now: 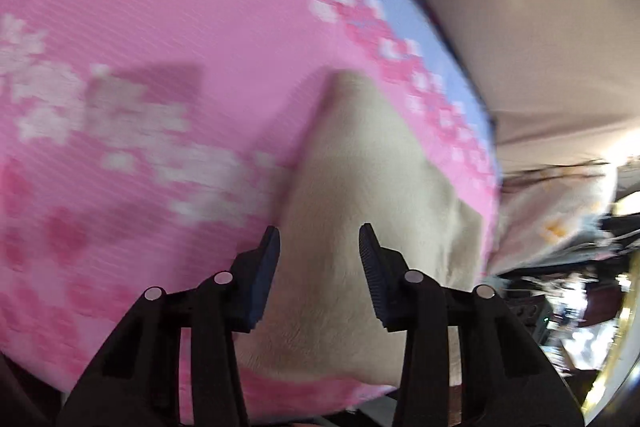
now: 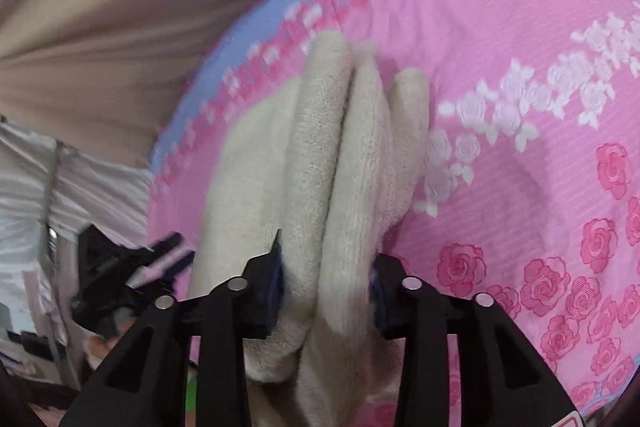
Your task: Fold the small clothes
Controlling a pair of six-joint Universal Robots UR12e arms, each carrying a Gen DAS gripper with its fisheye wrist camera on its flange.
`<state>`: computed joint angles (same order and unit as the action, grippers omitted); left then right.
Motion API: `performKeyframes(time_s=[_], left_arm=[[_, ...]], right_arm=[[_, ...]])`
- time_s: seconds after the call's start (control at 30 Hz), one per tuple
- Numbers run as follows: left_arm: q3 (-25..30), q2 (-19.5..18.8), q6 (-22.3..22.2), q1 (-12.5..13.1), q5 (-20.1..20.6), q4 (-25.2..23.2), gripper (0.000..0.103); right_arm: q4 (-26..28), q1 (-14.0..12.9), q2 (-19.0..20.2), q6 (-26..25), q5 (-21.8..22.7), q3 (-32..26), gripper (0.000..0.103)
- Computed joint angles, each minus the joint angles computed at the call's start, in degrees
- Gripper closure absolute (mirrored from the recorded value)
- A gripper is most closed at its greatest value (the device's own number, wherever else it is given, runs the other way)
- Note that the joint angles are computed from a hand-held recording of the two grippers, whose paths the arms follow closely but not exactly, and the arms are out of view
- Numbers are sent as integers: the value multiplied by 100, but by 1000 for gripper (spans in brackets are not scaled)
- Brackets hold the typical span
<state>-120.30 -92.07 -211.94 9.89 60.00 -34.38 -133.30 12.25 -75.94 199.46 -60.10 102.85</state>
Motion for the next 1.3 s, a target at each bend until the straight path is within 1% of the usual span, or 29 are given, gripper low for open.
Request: performKeyframes(time_s=[0.03, 0.07, 0.1, 0.13, 0.2, 0.23, 0.27, 0.37, 0.43, 0.47, 0.5, 0.53, 0.57, 0.6, 0.67, 0.73, 0.8, 0.87, 0.9, 0.93, 0.97, 1.0, 1.03, 1.07, 1.1, 1.13, 1.17, 1.23, 1.3], left_arm=[[-3, -7, 35, 1, 124, -157, 63], [-5, -4, 10, -11, 266, -360, 64], [-79, 36, -90, 21, 177, -322, 63], [-162, 94, -208, 61, -16, -135, 59], [-313, 168, -367, 101, -273, 329, 41], [-316, 163, -393, 68, -301, 453, 27], [-298, 130, -366, 35, -329, 532, 18], [-140, -113, -97, -116, -548, 483, 12], [61, -344, -23, -268, -359, 175, 12], [107, -435, -17, -303, -371, 112, 11], [152, -533, -80, -328, -381, 72, 11], [144, -554, -202, -331, -385, 254, 18], [173, -586, -140, -306, -513, 345, 42], [264, -573, -15, -334, -439, 197, 47], [303, -441, 163, -287, -462, 155, 66], [286, -208, 297, -199, -473, 153, 72], [217, 67, 364, -79, -360, 203, 74], [180, 288, 494, -2, -27, 262, 74], [175, 345, 589, 5, 195, 265, 75], [166, 354, 682, 13, 291, 227, 73], [179, 312, 772, -2, 391, 102, 67], [177, 271, 870, 30, 427, -128, 67], [185, 225, 857, 23, 428, -288, 67], [162, 186, 827, 41, 299, -344, 65], [121, 142, 751, 34, 168, -284, 63], [48, 139, 585, 47, 98, -160, 55], [-55, 138, 364, 79, -55, 110, 38], [-180, 63, 25, 116, -369, 532, 18], [-149, -94, 10, 68, -566, 550, 14]], right_arm=[[85, -3, 33, 83, -143, -4, 52], [-70, -66, -30, 355, -47, 108, 51], [-466, -155, -84, 660, 220, 287, 51], [-845, -207, -162, 907, 246, 432, 51], [-999, -246, -261, 913, 103, 485, 44], [-932, -267, -258, 803, 125, 447, 39], [-855, -282, -218, 692, 212, 392, 39], [-471, -216, -9, 420, 305, 139, 30], [-413, -129, 116, 333, 238, 58, 30], [-419, -79, 201, 329, 221, 22, 32], [-528, -56, 264, 383, 292, 34, 37], [-682, -60, 271, 442, 376, 91, 51], [-771, -35, 236, 466, 333, 94, 63], [-776, -11, 208, 398, 292, 48, 68], [-929, -11, 108, 310, 446, -3, 71], [-1048, 30, 14, 213, 471, -97, 71], [-1210, 48, -32, 195, 588, -135, 71], [-1374, 93, 31, 116, 695, -160, 71], [-1314, 105, 76, 13, 739, -183, 68], [-1081, 170, 184, -156, 581, -238, 67], [-864, 270, 294, -215, 182, -329, 63], [-529, 322, 367, -298, -234, -381, 61], [-434, 300, 407, -154, -410, -323, 52], [-579, 255, 401, 205, -346, -252, 50], [-811, 155, 372, 544, -42, -121, 49], [-948, 53, 329, 744, 215, -21, 48], [-991, 20, 298, 786, 233, 14, 48], [-913, 9, 280, 687, 172, 7, 44], [-724, 14, 336, 657, 233, -66, 38]])
